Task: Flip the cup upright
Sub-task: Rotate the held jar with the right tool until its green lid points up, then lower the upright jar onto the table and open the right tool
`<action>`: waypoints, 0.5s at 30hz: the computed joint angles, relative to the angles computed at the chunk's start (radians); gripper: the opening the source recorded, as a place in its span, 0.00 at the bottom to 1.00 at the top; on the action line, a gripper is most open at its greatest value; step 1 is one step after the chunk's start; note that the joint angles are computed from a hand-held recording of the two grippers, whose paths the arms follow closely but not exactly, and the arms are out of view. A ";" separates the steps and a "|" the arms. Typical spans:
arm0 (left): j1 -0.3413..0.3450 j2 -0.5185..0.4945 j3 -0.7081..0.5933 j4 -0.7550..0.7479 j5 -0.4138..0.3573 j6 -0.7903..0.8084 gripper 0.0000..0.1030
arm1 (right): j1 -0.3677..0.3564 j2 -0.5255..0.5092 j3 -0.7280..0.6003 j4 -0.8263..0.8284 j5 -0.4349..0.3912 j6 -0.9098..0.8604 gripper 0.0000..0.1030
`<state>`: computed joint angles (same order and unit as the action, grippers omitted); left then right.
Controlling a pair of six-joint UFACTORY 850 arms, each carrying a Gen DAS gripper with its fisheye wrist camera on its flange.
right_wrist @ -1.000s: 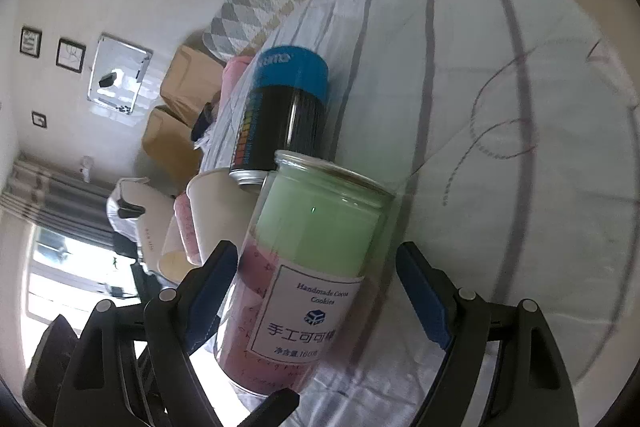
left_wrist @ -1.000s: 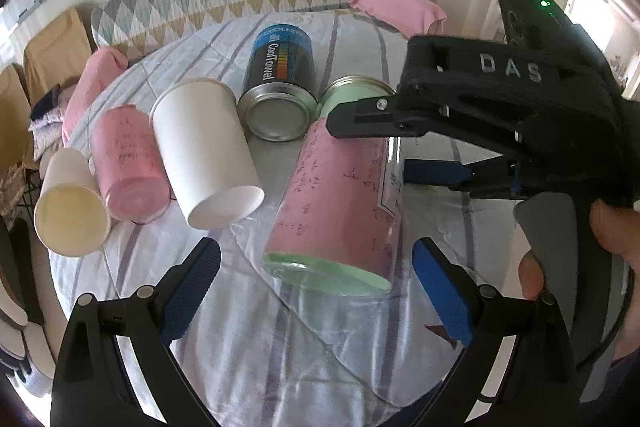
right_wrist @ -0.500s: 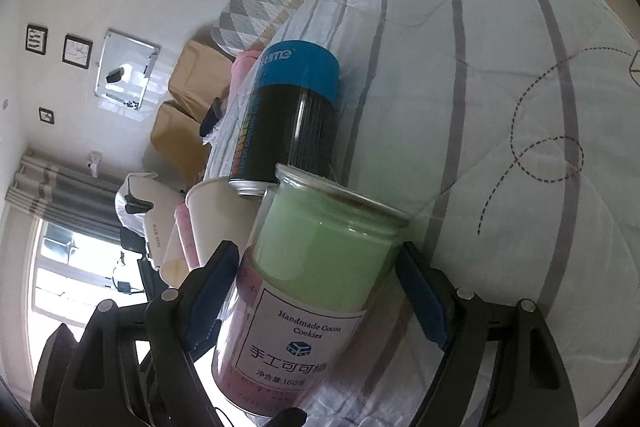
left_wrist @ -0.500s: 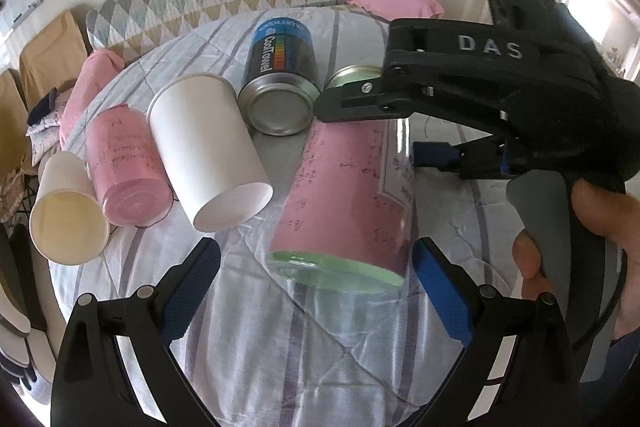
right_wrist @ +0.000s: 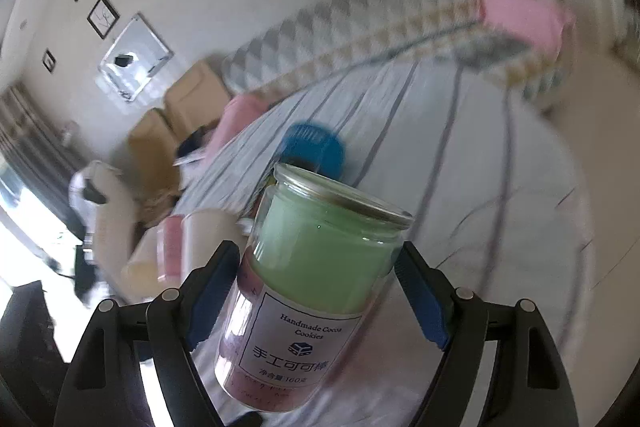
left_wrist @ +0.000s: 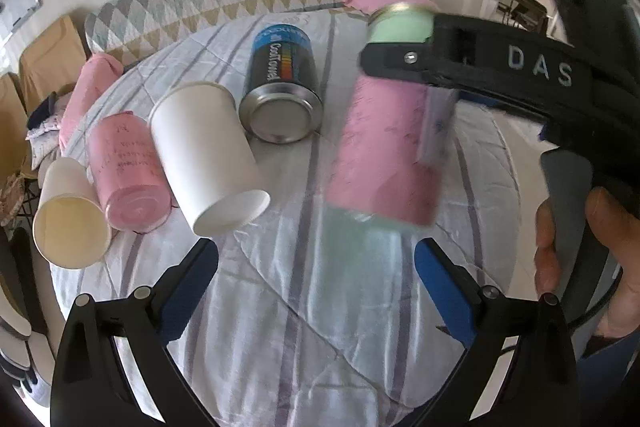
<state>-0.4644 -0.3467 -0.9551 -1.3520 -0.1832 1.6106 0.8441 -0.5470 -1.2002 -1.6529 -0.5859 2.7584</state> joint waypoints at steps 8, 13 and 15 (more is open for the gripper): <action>0.022 -0.048 -0.078 0.110 -0.071 -0.165 0.97 | 0.018 -0.038 -0.077 0.101 -0.157 -0.305 0.78; 0.003 -0.071 -0.106 0.145 -0.005 -0.222 0.97 | 0.029 -0.052 -0.095 0.065 -0.188 -0.346 0.74; 0.002 -0.078 -0.109 0.188 0.011 -0.269 0.97 | 0.041 -0.064 -0.113 0.101 -0.224 -0.427 0.74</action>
